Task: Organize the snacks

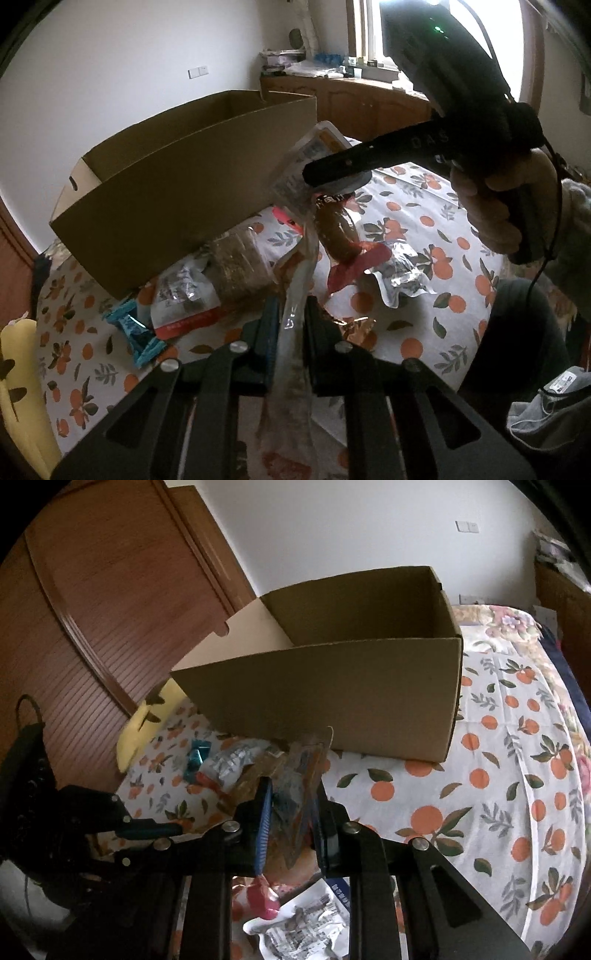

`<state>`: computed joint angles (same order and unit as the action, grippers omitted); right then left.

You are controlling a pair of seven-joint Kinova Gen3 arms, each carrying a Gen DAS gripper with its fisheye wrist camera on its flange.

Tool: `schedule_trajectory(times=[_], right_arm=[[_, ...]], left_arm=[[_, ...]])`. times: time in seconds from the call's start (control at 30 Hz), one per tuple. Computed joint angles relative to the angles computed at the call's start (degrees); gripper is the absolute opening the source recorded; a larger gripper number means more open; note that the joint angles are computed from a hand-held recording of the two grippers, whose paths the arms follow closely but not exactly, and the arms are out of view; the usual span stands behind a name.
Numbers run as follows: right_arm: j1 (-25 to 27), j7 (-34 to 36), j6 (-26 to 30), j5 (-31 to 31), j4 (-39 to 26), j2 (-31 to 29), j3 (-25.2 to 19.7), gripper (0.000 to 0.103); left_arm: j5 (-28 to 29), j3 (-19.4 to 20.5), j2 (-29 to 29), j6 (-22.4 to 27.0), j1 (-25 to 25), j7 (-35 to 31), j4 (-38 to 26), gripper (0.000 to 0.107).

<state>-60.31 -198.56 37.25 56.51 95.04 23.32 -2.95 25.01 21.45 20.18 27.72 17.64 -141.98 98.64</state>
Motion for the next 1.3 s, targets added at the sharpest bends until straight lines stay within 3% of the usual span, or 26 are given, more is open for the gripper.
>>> schedule_trajectory(times=[0.13, 0.3, 0.43, 0.6, 0.67, 0.83, 1.03, 1.3], right_arm=[[0.6, 3.4, 3.9, -3.6, -1.8, 1.5, -0.3, 0.024], [-0.3, 1.7, 5.5, -2.6, -1.5, 1.9, 0.7, 0.024], [0.0, 5.0, 9.2, -4.4, -3.8, 3.1, 0.1, 0.028], [0.9, 3.9, 8.2, -4.6, -2.5, 2.8, 0.7, 0.031], [0.3, 2.5, 7.7, -2.9, -1.6, 2.4, 1.1, 0.027], [-1.5, 0.3, 9.5, 1.8, -1.8, 1.8, 0.8, 0.003], [-1.2, 5.6, 13.2, 1.0, -5.8, 2.6, -1.3, 0.0], [-2.1, 9.9, 16.1, -1.7, -8.3, 3.4, -0.7, 0.0]], left_arm=[[-1.6, -0.7, 0.3, -0.1, 1.4, 0.9, -0.1, 0.011], [-1.8, -0.3, 0.6, 0.1, 1.3, 1.2, -0.2, 0.011], [-1.9, -0.2, 1.0, 0.5, 1.1, 1.1, -0.4, 0.011], [-1.9, 0.0, 1.1, 0.5, 1.0, 0.5, -0.3, 0.011], [-1.6, 0.2, 1.2, 0.6, 0.7, 0.2, -0.4, 0.011], [-1.3, 0.1, 1.5, 0.7, 0.6, -0.1, -0.4, 0.011], [-0.8, 0.0, 1.7, 0.9, 0.4, 0.7, -0.7, 0.01], [0.1, 0.0, 1.0, 1.2, -0.4, 0.1, -0.6, 0.01]])
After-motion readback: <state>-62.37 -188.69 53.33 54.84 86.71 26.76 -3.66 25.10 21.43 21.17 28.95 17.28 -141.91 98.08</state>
